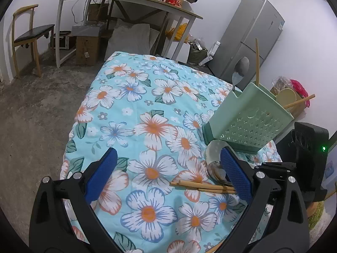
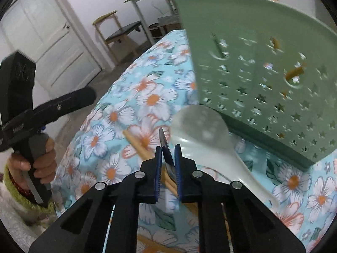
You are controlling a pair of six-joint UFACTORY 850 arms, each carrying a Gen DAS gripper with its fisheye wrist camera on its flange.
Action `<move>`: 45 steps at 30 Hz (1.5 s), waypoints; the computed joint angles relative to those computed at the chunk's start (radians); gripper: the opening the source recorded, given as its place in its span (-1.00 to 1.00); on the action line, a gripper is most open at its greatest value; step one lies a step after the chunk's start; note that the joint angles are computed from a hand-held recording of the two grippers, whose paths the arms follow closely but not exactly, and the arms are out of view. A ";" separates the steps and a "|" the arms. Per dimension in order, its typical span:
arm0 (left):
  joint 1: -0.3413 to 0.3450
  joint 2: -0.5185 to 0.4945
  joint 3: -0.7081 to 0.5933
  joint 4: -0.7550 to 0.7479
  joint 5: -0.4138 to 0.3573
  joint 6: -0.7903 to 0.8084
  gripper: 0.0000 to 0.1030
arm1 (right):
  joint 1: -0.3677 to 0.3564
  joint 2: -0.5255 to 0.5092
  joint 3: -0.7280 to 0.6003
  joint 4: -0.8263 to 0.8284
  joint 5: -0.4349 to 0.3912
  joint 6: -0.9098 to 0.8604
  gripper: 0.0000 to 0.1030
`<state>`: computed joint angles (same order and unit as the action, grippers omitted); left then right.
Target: Organize utensils
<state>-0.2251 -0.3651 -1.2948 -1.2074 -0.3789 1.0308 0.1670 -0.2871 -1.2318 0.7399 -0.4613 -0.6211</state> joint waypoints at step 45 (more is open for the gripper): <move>-0.051 -0.339 -0.401 0.263 -0.426 -0.419 -0.27 | -0.084 0.380 0.342 0.825 0.286 -0.637 -0.94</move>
<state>-0.2765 -0.7044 -1.6958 -0.9442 -0.8047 0.6122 0.0827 0.0931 -0.8894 1.5644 -0.1752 -1.2578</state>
